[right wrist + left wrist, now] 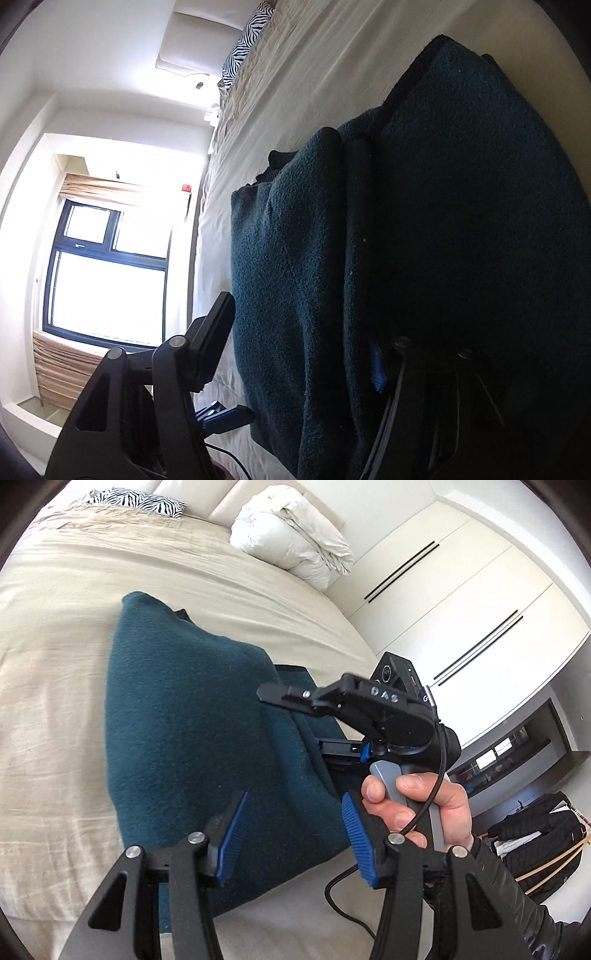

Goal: Fold small clothes

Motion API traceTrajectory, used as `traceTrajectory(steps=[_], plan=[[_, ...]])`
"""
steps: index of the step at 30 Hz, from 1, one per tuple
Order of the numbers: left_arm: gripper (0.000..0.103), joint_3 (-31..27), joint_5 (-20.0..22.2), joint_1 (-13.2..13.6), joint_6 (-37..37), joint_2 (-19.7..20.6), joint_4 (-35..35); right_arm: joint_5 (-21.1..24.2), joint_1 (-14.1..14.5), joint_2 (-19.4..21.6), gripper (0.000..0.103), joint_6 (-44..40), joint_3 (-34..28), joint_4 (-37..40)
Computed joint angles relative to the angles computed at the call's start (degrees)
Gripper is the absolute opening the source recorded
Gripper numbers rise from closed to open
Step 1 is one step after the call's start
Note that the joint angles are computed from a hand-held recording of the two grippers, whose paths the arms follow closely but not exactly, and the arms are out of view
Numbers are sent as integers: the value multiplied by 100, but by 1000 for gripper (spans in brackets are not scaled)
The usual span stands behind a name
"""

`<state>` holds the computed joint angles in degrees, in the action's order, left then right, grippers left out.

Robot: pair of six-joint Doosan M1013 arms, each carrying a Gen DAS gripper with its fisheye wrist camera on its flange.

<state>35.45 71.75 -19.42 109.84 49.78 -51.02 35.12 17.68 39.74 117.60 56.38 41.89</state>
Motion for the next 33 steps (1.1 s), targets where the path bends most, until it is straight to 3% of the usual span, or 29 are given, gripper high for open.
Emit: traceTrajectory(steps=[1, 3, 7, 12, 20, 28, 33], plan=[[54, 29, -8, 22, -45, -8, -1, 274, 19, 81, 28, 305, -204, -427], [54, 0, -6, 25, -156, 6, 60, 767, 67, 218, 16, 815, -562, -1210], [54, 146, -99, 41, -86, -79, 21, 1259, 119, 230, 13, 956, -815, -2045], [54, 63, -76, 103, -84, -45, 7, 1414, 76, 65, 13, 990, -801, -2505], [55, -358, 24, 34, -273, 153, 180, 1011, -150, -570, 13, 1151, 240, -2676], [55, -691, 134, -52, -460, 326, 445, 724, -116, -653, 12, 1331, 573, -2601], [66, -1096, 261, -102, -804, 567, 793, 167, -164, -858, 13, 1078, 1090, -2257]])
